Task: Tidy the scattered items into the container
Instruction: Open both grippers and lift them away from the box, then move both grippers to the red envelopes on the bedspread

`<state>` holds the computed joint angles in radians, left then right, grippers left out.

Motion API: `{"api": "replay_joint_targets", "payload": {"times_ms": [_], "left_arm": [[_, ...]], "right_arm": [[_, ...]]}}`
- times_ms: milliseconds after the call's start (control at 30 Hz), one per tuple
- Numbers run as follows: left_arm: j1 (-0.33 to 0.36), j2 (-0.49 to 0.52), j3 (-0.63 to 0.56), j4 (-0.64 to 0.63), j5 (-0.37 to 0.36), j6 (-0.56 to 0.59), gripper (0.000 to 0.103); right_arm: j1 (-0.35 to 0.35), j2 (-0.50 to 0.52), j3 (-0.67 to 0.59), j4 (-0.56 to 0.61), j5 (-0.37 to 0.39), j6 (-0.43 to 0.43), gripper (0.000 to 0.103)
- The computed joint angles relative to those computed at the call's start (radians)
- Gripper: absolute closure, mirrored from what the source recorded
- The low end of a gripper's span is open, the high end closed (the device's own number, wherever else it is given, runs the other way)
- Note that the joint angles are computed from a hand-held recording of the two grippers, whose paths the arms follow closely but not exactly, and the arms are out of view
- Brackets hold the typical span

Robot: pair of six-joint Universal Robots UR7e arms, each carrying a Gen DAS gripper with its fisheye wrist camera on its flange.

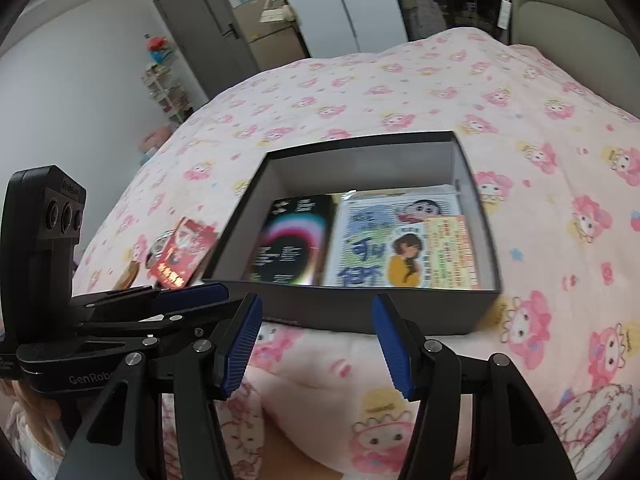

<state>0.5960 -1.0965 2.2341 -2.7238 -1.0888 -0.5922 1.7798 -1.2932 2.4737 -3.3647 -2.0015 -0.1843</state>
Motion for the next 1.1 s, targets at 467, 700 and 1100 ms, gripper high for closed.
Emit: {"api": "replay_joint_targets", "payload": {"times_ms": [467, 700, 1100], "left_arm": [[0.029, -0.215, 0.124, 0.075, 0.084, -0.081, 0.062], [0.072, -0.342, 0.203, 0.100, 0.120, -0.128, 0.062], [0.230, -0.481, 0.285, 0.047, 0.161, -0.133, 0.062]], "right_arm": [[0.124, 0.180, -0.115, 0.053, -0.021, 0.019, 0.049], [0.160, 0.295, -0.206, 0.134, 0.011, 0.031, 0.049], [0.173, 0.479, -0.384, 0.309, 0.058, 0.080, 0.049]]}}
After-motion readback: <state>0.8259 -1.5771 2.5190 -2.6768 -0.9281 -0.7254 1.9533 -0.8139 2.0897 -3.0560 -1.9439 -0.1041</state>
